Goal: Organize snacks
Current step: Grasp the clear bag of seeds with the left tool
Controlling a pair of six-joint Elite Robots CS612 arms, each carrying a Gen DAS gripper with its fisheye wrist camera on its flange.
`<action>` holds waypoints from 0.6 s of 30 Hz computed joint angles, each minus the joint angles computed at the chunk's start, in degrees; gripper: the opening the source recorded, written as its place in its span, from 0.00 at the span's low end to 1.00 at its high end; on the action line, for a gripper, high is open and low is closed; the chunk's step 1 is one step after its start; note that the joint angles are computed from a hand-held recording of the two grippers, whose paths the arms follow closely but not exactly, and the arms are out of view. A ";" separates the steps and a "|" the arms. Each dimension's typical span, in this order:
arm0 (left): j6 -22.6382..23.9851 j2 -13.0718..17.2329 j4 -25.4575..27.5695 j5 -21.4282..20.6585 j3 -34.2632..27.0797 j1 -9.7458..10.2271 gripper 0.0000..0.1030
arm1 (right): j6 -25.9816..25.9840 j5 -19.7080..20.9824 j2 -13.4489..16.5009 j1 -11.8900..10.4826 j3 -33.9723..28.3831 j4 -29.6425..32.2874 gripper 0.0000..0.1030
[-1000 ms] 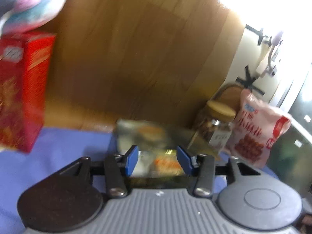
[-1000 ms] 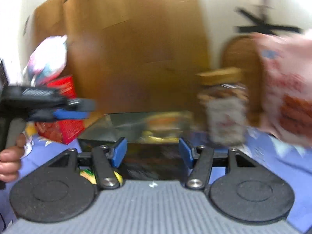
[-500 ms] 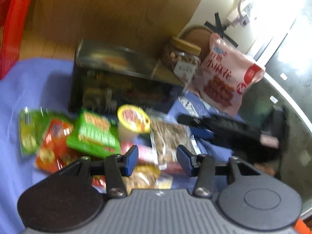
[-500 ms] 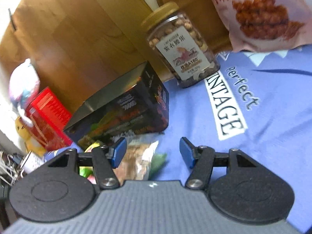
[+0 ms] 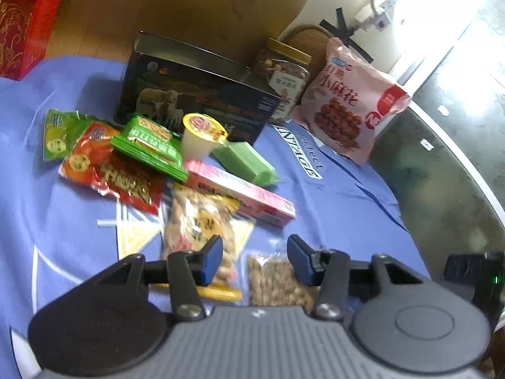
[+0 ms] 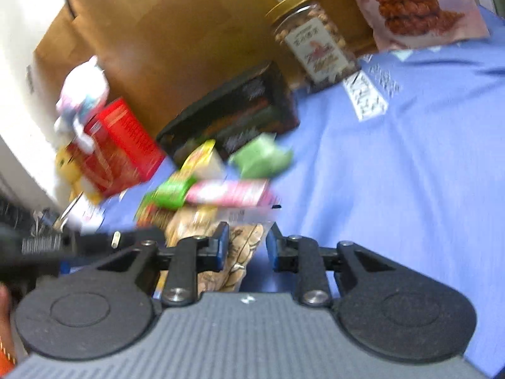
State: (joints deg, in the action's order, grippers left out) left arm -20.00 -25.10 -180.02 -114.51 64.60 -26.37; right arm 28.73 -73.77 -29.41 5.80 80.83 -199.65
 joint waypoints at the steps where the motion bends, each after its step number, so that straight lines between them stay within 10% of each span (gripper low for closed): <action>1: 0.27 -0.38 -0.37 0.25 0.75 -0.10 0.45 | -0.66 -0.11 -0.31 0.30 0.84 -0.21 0.34; 14: 4.43 -3.29 0.44 -3.11 7.10 -0.45 0.47 | -12.93 4.29 -3.82 0.33 7.97 -2.62 0.71; 18: 5.43 -3.01 0.07 -0.80 7.07 -1.20 0.56 | -14.66 5.96 -3.32 0.80 7.32 -3.06 0.68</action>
